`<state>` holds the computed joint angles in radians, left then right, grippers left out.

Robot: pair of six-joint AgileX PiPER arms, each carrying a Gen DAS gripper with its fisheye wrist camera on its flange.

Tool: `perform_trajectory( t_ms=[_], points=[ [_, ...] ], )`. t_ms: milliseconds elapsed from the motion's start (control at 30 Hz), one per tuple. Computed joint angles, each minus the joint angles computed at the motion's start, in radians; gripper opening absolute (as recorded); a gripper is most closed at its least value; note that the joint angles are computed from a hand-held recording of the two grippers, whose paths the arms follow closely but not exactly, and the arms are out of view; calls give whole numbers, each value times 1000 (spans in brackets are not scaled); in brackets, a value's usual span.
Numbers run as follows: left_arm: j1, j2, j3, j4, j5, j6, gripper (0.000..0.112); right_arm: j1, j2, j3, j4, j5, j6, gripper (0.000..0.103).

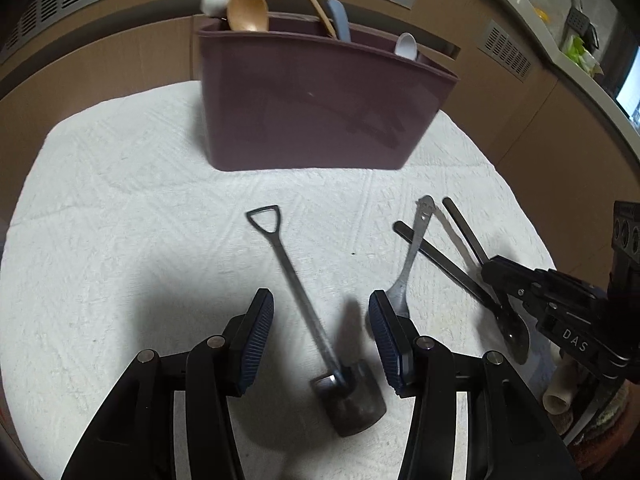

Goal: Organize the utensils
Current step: 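Grasp the shovel-shaped metal spoon with the left tool while the right tool holds its spoon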

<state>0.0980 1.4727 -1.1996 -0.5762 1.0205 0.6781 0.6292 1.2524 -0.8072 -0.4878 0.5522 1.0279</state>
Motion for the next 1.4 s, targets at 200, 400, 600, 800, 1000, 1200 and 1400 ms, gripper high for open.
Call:
perform_trajectory(
  t_ms=[200,400,600,800,1000,1200,1400],
  points=[
    [108,-11,-7,-47,43,26,50,1,-32,39,-43,-56,42,11],
    [130,-4,-10,-55,48,41,50,-9,-39,58,-33,-88,34,11],
    [40,-32,39,-13,11,18,49,11,-39,59,-62,-80,58,11],
    [-24,-47,45,21,-22,-17,50,8,-34,54,-46,-79,36,11],
    [-57,-26,32,73,-70,-74,44,8,-27,47,-37,-76,25,11],
    [-114,62,-52,135,-89,-125,15,-2,-3,23,27,-64,-63,11],
    [-103,41,-36,133,-82,-52,11,-32,56,-52,174,-9,-271,13]
  ],
)
